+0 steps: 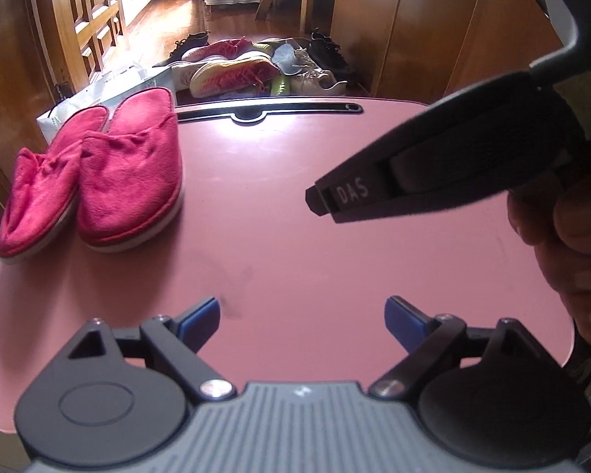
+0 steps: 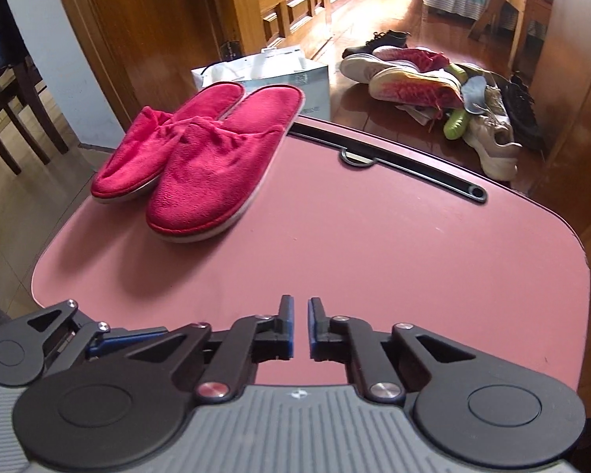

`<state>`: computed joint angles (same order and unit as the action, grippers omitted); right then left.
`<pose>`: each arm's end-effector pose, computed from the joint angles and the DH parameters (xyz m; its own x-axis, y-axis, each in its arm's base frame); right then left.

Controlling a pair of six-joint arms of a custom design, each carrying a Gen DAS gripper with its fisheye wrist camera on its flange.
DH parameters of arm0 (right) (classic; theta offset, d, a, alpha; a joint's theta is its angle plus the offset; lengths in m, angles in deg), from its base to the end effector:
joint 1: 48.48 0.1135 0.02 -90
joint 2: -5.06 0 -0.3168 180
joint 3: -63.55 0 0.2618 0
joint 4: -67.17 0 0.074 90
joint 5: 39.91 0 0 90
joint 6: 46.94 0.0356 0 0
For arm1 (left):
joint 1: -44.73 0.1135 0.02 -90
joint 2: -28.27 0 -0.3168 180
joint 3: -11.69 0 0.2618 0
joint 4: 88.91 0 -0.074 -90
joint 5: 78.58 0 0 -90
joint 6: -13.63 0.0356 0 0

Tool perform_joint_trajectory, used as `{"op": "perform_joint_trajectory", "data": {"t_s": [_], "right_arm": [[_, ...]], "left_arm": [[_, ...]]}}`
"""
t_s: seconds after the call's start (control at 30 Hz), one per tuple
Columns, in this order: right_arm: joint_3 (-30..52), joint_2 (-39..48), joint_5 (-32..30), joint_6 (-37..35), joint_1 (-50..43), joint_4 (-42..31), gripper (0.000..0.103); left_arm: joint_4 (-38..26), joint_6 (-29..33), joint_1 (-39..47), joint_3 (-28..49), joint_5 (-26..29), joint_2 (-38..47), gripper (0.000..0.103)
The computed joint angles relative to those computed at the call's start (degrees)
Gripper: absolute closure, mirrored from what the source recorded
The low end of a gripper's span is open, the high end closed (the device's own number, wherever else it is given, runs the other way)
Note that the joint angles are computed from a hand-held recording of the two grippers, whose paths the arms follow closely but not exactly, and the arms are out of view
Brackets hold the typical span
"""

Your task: Organize scattered shoes

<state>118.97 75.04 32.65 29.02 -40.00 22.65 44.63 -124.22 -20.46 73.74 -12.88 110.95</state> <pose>0.2164 0.0431 0.2527 -0.7521 -0.3461 -0.5609 -0.4901 0.8627 0.1248 0.1250 -0.2354 0.2374 -0.8229 0.1697 -0.5423 0.2235 0.9741 -0.0342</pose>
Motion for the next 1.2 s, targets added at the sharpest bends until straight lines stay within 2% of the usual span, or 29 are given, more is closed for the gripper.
{"op": "perform_joint_trajectory", "data": {"t_s": [0.13, 0.33, 0.4, 0.43, 0.53, 0.6, 0.7, 0.87, 1.0, 1.2], "right_arm": [[0.22, 1.18, 0.74, 2.63, 2.37, 2.29, 0.1], [1.08, 3.03, -0.41, 8.08, 3.93, 5.45, 0.1], [1.4, 3.77, -1.6, 11.24, 4.57, 7.24, 0.099], [1.51, 3.82, -1.74, 11.69, 4.65, 7.4, 0.098], [1.87, 5.14, -2.19, 14.46, 5.79, 10.28, 0.091], [1.97, 5.73, -1.42, 15.09, 6.6, 11.63, 0.073], [2.25, 6.97, -0.65, 15.54, 7.35, 13.36, 0.063], [3.53, 10.13, -0.21, 17.33, 7.91, 15.48, 0.06], [4.52, 12.49, -1.17, 20.33, 7.63, 17.38, 0.057], [6.15, 16.13, 1.51, 19.17, 10.1, 17.77, 0.057]], "left_arm": [[-0.24, 3.24, 3.29, -0.85, 1.85, -1.8, 0.036], [-2.83, 8.71, 10.31, -0.34, 3.97, -4.74, 0.036], [-3.89, 11.32, 12.62, 0.33, 4.38, -5.35, 0.03], [-4.63, 12.56, 13.42, 0.74, 3.96, -5.59, 0.023], [-5.79, 16.24, 16.53, 1.52, 3.3, -6.2, 0.011], [-6.29, 18.79, 19.55, 1.81, 3.26, -6.93, 0.006], [-6.16, 21.5, 23.09, 1.72, 3.58, -7.73, 0.0], [-3.3, 26.96, 33.28, 1.88, 4.79, -6.15, 0.0], [-0.95, 29.2, 38.15, 1.49, 7.16, -4.79, 0.0], [0.31, 32.86, 42.97, -0.36, 10.88, -4.28, 0.0]]}}
